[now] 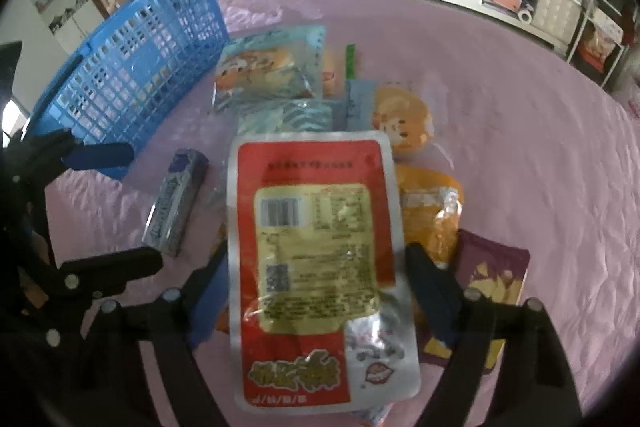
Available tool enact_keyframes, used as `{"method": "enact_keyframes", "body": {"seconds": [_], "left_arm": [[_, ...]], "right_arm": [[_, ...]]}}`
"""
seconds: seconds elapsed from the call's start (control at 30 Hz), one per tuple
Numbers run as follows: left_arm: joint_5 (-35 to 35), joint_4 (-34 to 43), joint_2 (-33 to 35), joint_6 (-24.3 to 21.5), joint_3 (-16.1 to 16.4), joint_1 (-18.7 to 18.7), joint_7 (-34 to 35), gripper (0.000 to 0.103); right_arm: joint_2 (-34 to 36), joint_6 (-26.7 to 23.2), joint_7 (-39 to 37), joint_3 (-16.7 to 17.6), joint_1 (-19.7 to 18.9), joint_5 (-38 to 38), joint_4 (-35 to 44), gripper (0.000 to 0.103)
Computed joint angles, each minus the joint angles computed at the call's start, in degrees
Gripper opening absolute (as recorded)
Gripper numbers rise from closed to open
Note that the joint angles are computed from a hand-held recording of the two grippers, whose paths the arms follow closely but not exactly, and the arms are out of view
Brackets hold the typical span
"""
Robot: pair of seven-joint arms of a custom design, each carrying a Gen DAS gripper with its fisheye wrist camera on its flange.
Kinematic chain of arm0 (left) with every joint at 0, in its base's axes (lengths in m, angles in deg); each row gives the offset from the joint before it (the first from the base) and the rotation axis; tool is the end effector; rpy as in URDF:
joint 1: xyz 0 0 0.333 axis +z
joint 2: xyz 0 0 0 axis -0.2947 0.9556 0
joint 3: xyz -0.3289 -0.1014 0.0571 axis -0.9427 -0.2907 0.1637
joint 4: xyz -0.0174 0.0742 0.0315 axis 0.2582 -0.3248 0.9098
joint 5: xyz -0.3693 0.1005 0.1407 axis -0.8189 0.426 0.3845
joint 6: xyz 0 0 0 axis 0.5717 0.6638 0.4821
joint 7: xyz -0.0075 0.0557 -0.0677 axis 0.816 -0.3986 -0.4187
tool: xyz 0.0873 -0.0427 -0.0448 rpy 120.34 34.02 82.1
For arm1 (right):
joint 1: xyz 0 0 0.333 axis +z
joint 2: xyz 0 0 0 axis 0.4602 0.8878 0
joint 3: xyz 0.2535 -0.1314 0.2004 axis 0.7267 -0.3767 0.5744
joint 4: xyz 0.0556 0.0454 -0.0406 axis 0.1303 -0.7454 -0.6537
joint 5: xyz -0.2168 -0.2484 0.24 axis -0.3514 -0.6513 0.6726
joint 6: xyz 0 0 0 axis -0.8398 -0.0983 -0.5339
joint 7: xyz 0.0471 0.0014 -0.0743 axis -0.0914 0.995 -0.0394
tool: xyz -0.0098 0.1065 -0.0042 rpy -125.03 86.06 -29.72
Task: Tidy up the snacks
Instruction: 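Close the right tool on the large red-and-white pouch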
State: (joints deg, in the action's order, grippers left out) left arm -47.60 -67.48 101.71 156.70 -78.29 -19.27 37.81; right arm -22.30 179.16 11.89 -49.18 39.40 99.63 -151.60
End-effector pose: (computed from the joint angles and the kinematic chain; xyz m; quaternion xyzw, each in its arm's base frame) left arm 0.6550 -0.1585 0.3603 -0.7055 0.6675 -0.1853 0.1497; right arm 0.7334 0.2105 0.3981 -0.9071 0.3427 0.0098 0.2440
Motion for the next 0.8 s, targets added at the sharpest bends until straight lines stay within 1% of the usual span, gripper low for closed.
{"method": "enact_keyframes", "body": {"seconds": [0.17, 0.27, 0.3, 0.33, 0.37, 0.43, 0.47, 0.5, 0.63, 0.73, 0.8], "left_arm": [[-0.46, -0.31, -0.17, 0.16, -0.35, 0.31, 0.68, 0.091], [-0.39, 0.16, 0.16, -0.07, -0.27, 0.17, 0.71, 0.091], [-0.34, 0.31, 0.24, -0.24, -0.15, 0.1, 0.57, 0.091], [-0.27, 0.63, 0.47, -0.39, -0.05, -0.02, 0.38, 0.091], [-0.33, 0.53, 0.42, -0.24, -0.09, 0.05, 0.37, 0.091], [-0.74, 0.34, 0.32, -0.04, -0.37, 0.39, 0.71, 0.091], [-0.6, 0.37, 0.31, -0.11, -0.25, 0.3, 0.63, 0.091], [-0.4, 0.38, 0.32, -0.15, -0.08, 0.18, 0.47, 0.091], [-1.04, 0.89, 0.75, -0.49, -0.31, 0.37, 0.26, 0.091], [-1.22, 0.97, 0.91, -0.6, -0.37, 0.38, 0.23, 0.091], [-0.92, 1.11, 1.06, -0.79, -0.2, 0.19, 0.08, 0.091]], "right_arm": [[2.87, -4.08, 1.32, 0.46, -1.16, 1.56, 4.56, 0.086], [3.31, -5.07, 1.1, 0.39, -1.14, 1.1, 5.55, 0.085], [3.23, -4.75, 1.03, 0.31, -1.05, 0.97, 5.41, 0.082], [3.15, -4.46, 0.95, 0.22, -0.94, 0.78, 5.28, 0.077], [2.72, -3.28, 0.66, 0.19, -0.85, 0.83, 4.55, 0.073], [1.95, -2.6, -0.17, 0.52, -1.39, 1.69, 3.68, 0.061], [1.84, -2.67, -0.39, 0.62, -1.51, 1.94, 3.66, 0.058], [1.65, -2.48, -0.4, 0.38, -1.31, 1.53, 3.46, 0.053], [2.02, -2.75, -0.75, 0.23, -0.9, 0.66, 3.93, 0.052], [4.08, -6.14, 0.79, 0.46, -1.65, 1.48, 7.18, 0.052], [4.88, -7.25, 1.57, 0.43, -1.69, 1.49, 8.22, 0.052]]}}
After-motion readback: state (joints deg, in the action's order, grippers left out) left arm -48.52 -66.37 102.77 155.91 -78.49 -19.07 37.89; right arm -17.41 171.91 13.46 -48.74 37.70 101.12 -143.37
